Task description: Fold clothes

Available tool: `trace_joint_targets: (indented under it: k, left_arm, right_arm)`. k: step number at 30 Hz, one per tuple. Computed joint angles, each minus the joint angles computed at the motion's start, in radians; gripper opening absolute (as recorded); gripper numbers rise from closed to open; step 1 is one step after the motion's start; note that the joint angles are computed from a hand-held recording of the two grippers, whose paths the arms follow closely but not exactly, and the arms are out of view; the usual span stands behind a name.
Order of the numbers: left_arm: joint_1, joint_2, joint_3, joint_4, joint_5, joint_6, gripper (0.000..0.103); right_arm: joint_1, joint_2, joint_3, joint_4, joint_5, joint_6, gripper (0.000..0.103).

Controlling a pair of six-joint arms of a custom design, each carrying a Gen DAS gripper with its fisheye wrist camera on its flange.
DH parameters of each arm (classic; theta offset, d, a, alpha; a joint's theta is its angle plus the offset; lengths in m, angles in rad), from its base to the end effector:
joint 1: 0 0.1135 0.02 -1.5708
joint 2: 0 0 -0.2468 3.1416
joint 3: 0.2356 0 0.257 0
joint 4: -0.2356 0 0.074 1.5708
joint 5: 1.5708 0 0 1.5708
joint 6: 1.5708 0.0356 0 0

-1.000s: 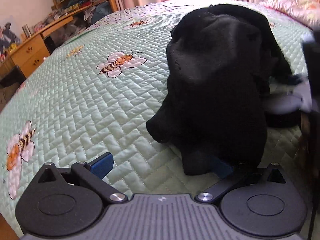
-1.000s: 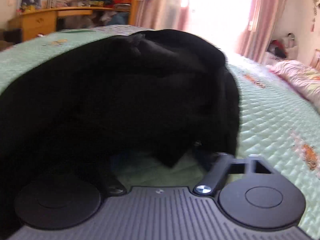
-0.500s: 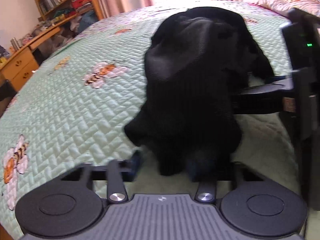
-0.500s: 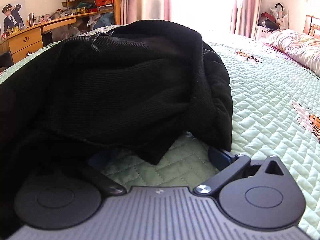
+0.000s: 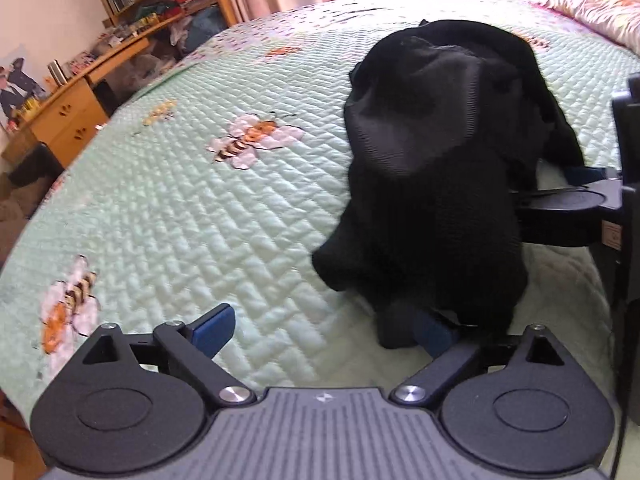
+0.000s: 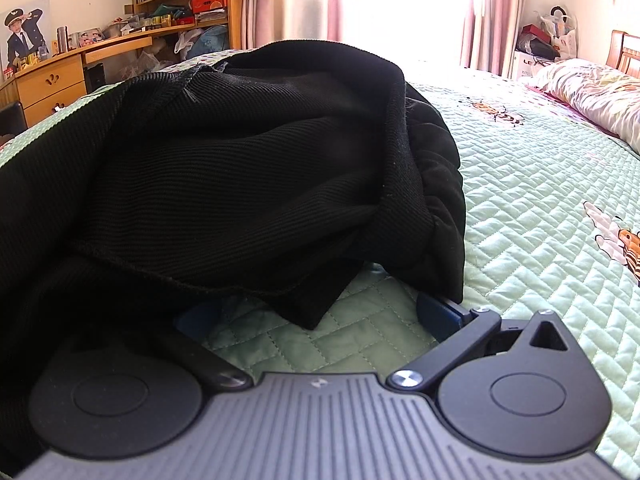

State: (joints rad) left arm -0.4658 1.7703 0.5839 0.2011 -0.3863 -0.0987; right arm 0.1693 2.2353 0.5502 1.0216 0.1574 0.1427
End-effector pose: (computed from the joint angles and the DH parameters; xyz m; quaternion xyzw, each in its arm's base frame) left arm 0.2538 -0.1126 0.0571 0.1170 0.9340 0.0976 0.3232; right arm 0.2861 0.0432 -0.0146 0.0225 0.8964 -0.0019 0.4426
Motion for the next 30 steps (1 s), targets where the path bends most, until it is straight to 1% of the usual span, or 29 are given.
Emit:
trace_joint_targets:
  k: [5,6,7,8,9,10,12,16,21,24,26,27,30]
  left_arm:
    - [-0.023,0.036,0.095,-0.138,0.004,-0.05,0.097]
    - [-0.032,0.043,0.107,-0.157,-0.001,-0.057,0.095]
    - [-0.038,0.046,0.114,-0.171,0.0,-0.062,0.09]
    - [-0.038,0.046,0.114,-0.176,0.009,-0.063,0.087]
    - [-0.036,0.042,0.109,-0.176,0.023,-0.065,0.08]
    - [-0.031,0.037,0.101,-0.173,0.038,-0.067,0.077]
    - [-0.025,0.035,0.09,-0.154,0.05,-0.062,0.076]
    - [-0.041,0.04,0.08,-0.129,0.029,-0.05,0.076]
    - [-0.035,0.016,0.069,-0.139,0.043,-0.051,0.078]
    - [-0.012,-0.043,0.024,-0.119,0.09,-0.038,0.088]
    - [-0.006,-0.082,-0.013,-0.085,0.09,-0.022,0.093]
    - [-0.001,-0.095,-0.025,-0.073,0.091,-0.016,0.097]
    - [0.023,-0.115,-0.032,-0.069,0.112,-0.001,0.098]
  right_arm:
    - [-0.001,0.001,0.001,0.0,0.0,-0.001,0.103]
    - [-0.001,0.001,0.001,0.0,0.0,-0.001,0.103]
    - [-0.001,0.002,0.002,0.0,0.0,-0.002,0.103]
    - [-0.001,0.003,0.002,0.0,0.0,-0.002,0.103]
    - [-0.002,0.003,0.003,0.0,-0.001,-0.002,0.103]
    - [-0.002,0.004,0.003,0.001,-0.001,-0.002,0.103]
    - [-0.003,0.005,0.003,0.002,-0.002,-0.003,0.103]
    - [-0.002,0.006,0.004,0.001,-0.001,-0.003,0.103]
    - [-0.004,0.007,0.005,0.003,-0.003,-0.004,0.103]
    - [-0.004,0.008,0.005,0.003,-0.003,-0.005,0.103]
    - [-0.005,0.008,0.005,0.004,-0.004,-0.005,0.103]
    - [-0.005,0.009,0.006,0.004,-0.004,-0.005,0.103]
    - [-0.005,0.009,0.006,0.004,-0.004,-0.005,0.103]
